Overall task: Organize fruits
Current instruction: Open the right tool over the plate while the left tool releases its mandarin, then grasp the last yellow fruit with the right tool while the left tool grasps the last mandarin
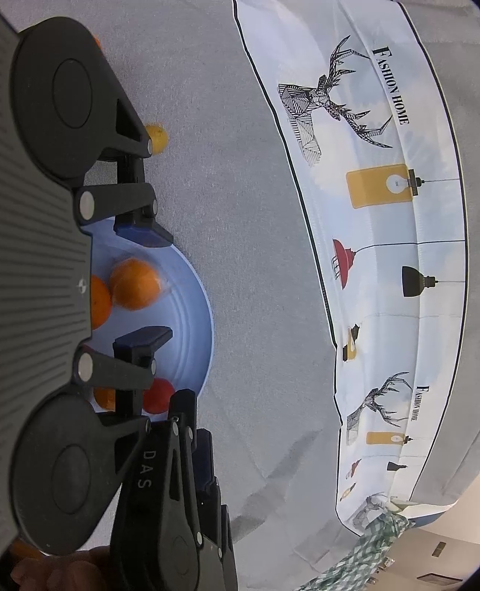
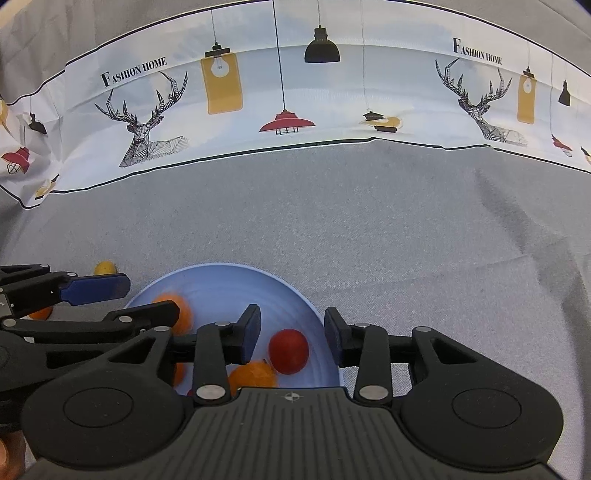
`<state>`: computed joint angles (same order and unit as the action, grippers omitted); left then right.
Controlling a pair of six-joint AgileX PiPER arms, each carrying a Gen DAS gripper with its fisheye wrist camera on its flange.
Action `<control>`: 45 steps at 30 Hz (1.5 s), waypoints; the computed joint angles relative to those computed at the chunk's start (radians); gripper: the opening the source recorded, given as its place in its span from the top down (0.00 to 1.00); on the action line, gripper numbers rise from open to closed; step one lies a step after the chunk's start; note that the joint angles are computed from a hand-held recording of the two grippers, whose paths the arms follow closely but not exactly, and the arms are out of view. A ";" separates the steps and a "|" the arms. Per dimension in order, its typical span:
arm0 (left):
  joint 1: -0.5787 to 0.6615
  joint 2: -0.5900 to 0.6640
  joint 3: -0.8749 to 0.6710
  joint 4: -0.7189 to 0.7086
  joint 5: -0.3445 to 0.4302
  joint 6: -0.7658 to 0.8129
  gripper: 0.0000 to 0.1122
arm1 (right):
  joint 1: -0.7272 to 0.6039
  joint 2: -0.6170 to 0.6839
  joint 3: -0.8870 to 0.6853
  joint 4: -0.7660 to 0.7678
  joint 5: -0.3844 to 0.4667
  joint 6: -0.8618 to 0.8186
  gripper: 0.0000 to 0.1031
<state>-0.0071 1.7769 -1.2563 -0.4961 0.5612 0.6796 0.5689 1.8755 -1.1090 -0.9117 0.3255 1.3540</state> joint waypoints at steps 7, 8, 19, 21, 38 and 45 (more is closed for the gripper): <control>0.002 -0.004 -0.001 -0.002 0.001 0.003 0.54 | 0.002 0.001 -0.003 0.000 0.002 0.000 0.60; 0.003 -0.005 -0.003 0.000 0.004 -0.001 0.54 | 0.001 0.000 -0.001 -0.006 0.002 0.006 0.60; 0.038 -0.006 -0.054 0.120 0.026 -0.149 0.65 | 0.025 0.010 -0.062 0.035 0.028 -0.031 0.60; 0.056 -0.002 -0.071 0.131 0.038 -0.172 0.65 | 0.032 0.021 -0.092 0.072 0.038 -0.068 0.60; 0.201 0.086 -0.232 0.419 0.146 -0.488 0.63 | 0.125 0.185 -0.441 0.320 0.129 -0.292 0.60; 0.298 0.167 -0.344 0.385 0.281 -0.475 0.61 | 0.153 0.313 -0.634 0.444 0.157 -0.389 0.60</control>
